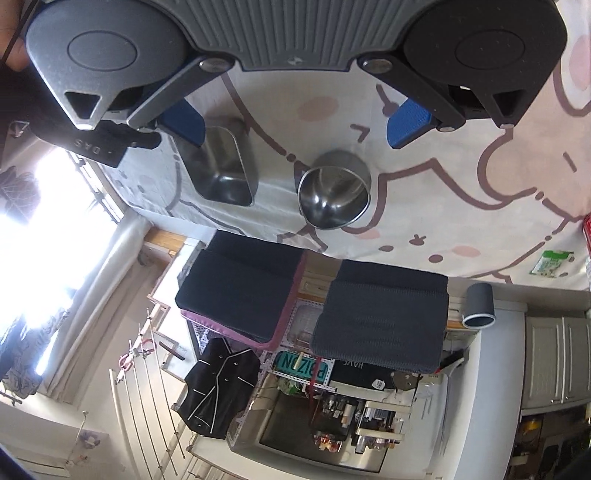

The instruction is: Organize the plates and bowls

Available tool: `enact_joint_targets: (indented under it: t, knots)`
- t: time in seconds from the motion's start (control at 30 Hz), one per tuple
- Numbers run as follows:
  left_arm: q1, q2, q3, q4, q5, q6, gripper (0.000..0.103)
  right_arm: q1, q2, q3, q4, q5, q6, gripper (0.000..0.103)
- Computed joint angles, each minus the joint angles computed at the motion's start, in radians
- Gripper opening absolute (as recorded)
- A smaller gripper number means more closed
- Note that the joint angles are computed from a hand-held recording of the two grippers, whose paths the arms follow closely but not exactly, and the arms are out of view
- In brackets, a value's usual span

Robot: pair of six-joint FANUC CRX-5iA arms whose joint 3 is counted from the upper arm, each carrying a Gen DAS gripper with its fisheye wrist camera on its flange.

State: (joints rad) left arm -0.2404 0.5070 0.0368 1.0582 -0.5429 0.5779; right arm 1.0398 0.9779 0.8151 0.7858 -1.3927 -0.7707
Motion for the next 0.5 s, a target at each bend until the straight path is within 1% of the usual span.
enact_joint_targets:
  t: [0.03, 0.07, 0.1, 0.13, 0.17, 0.23, 0.27, 0.37, 0.43, 0.5]
  knots:
    - [-0.004, 0.006, 0.005, -0.003, 0.012, 0.003, 0.103, -0.01, -0.02, -0.046, 0.002, 0.049, -0.047, 0.085]
    - [-0.008, 0.012, 0.011, 0.0, 0.023, 0.002, 0.103, -0.02, -0.022, -0.059, 0.0, 0.081, -0.076, 0.08]
    - [-0.013, 0.019, 0.015, 0.004, 0.036, 0.004, 0.103, -0.028, -0.019, -0.06, -0.006, 0.099, -0.094, 0.077]
    - [-0.014, 0.026, 0.023, 0.001, 0.041, 0.011, 0.103, -0.036, -0.006, -0.043, -0.017, 0.101, -0.096, 0.071]
    - [-0.015, 0.032, 0.029, 0.008, 0.042, 0.009, 0.103, -0.042, 0.022, 0.004, -0.033, 0.084, -0.079, 0.065]
    - [-0.017, 0.045, 0.036, 0.037, 0.037, -0.003, 0.103, -0.049, 0.073, 0.088, -0.048, 0.052, -0.052, 0.059]
    - [-0.017, 0.05, 0.04, 0.042, 0.036, -0.003, 0.103, -0.051, 0.082, 0.094, -0.042, 0.063, -0.065, 0.057]
    - [-0.024, 0.054, 0.037, 0.06, 0.06, -0.037, 0.103, -0.065, 0.095, 0.09, -0.025, 0.104, -0.097, 0.057]
    - [-0.029, 0.053, 0.032, 0.065, 0.078, -0.065, 0.103, -0.073, 0.12, 0.137, -0.044, 0.099, -0.055, 0.056]
    - [-0.031, 0.054, 0.029, 0.07, 0.089, -0.091, 0.103, -0.078, 0.149, 0.192, -0.073, 0.09, 0.002, 0.052]
